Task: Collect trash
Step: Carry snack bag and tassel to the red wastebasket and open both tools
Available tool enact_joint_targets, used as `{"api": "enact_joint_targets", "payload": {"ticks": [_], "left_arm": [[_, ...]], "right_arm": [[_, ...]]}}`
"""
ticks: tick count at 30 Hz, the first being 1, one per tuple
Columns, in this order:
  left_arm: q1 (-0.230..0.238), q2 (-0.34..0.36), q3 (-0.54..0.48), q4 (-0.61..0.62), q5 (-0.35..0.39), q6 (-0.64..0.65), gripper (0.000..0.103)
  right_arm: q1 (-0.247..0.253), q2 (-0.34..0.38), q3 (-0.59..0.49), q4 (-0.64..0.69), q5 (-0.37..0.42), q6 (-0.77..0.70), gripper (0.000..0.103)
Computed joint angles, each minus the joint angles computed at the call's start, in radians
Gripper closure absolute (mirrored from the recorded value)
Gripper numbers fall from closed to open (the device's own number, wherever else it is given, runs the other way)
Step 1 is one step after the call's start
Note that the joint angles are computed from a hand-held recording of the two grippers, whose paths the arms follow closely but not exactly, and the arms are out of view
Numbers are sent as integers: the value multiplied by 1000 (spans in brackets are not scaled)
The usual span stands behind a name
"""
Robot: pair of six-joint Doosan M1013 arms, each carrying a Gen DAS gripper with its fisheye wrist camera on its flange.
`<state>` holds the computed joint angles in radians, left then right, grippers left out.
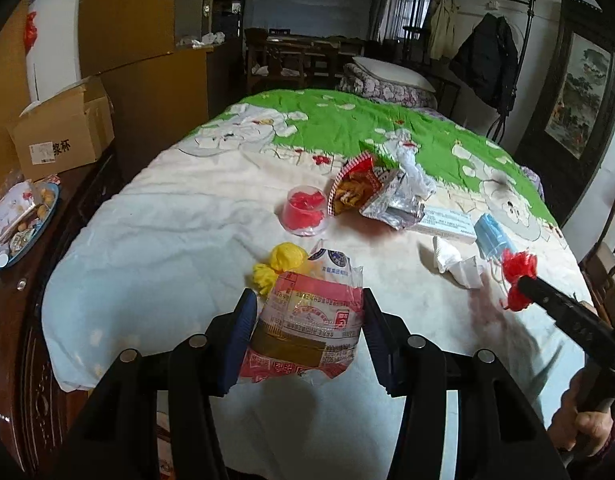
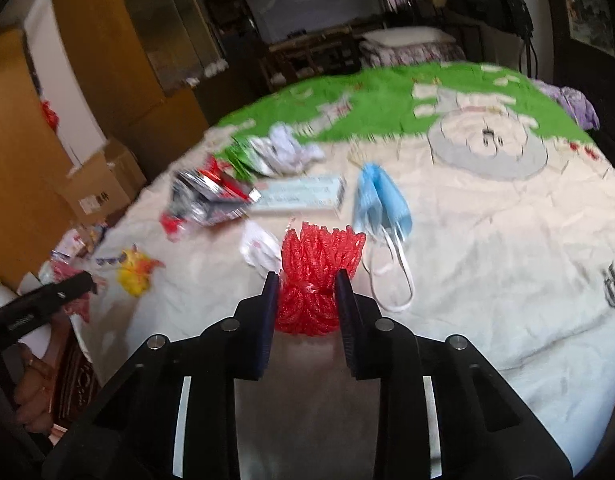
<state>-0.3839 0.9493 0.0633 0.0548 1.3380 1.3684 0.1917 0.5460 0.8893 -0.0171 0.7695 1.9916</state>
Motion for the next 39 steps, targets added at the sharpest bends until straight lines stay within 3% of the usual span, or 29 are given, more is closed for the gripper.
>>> {"api": "enact_joint_targets", "payload": {"ticks": [1,9,20,26,31,33,35,39], "left_arm": [[1,-42,80,5,-46,-7,51],[8,-196,354,41,-202,-55,51],[29,-377,664,134,-337,-159,51],[65,-452,802,192,-330,-240,50],[108,-490,896,204,-293,-311,50],[125,-496,922,185,-278,-315,43],[142,-496,944,167,-249,-321,26],[179,-493,969,110,-217,-321,18]], "right_arm": [[2,-7,6,-1,-12,-5,73],[18,-42,39,14,-54,-31,73],[50,-91,94,65,-93,-92,73],[75,-75,57,141,-62,-181,73],[100,-34,-12,203,12,-262,73],[113,-9,-54,222,55,-291,73],[124,15,-94,242,96,-315,73],[151,83,-210,286,204,-370,73]]}}
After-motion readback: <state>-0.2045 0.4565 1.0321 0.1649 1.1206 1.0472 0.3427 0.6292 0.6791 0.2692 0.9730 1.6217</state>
